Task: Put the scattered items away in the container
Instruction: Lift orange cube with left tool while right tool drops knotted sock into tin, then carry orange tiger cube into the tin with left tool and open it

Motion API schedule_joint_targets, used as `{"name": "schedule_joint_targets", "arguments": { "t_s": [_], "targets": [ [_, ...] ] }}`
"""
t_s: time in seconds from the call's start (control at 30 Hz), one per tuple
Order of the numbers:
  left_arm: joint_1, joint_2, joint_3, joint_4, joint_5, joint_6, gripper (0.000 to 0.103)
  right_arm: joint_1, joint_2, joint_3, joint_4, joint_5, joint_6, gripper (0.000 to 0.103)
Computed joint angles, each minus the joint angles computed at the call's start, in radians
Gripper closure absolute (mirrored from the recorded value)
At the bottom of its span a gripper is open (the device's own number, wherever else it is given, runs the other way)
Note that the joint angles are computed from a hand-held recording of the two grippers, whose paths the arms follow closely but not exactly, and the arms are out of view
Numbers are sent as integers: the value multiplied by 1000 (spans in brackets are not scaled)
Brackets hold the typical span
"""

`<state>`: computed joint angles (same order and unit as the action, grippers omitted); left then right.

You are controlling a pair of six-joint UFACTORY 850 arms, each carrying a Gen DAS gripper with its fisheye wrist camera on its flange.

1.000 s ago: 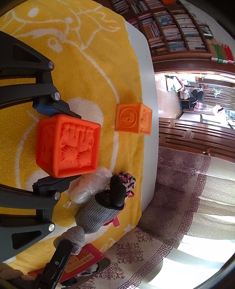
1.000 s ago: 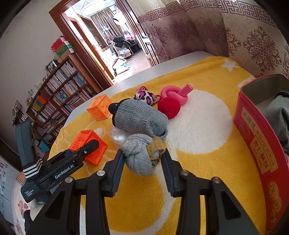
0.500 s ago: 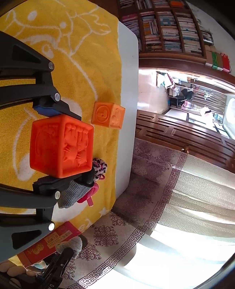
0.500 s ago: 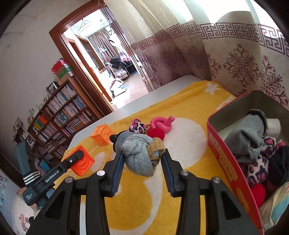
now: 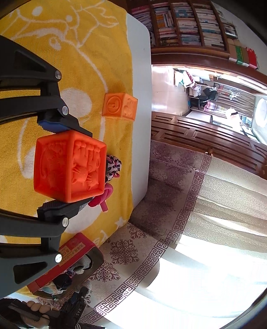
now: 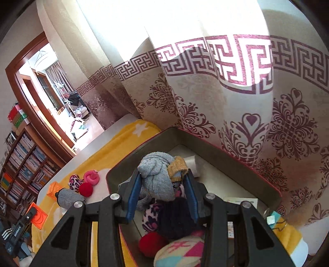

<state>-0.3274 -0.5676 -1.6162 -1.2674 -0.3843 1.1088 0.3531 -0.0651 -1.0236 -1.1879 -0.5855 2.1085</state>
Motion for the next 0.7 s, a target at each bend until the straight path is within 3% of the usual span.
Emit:
{"name": "schedule_joint_targets", "arguments": {
  "t_s": [0.03,0.17,0.47,0.7],
  "targets": [
    [-5,1,0,0,-3,4,49,-10,0,0,48,-7,-39,56],
    [-29,-3,-13,17,-26,-5,49,-36,33,40,79,29,-23,32],
    [-117,-74,-138,159,-84,-113,49,9,72,58,-70,-19,99,27],
    [-202,-167,-306,255,-143,-192,49,-5,74,55,-128,-19,134,27]
  ]
}}
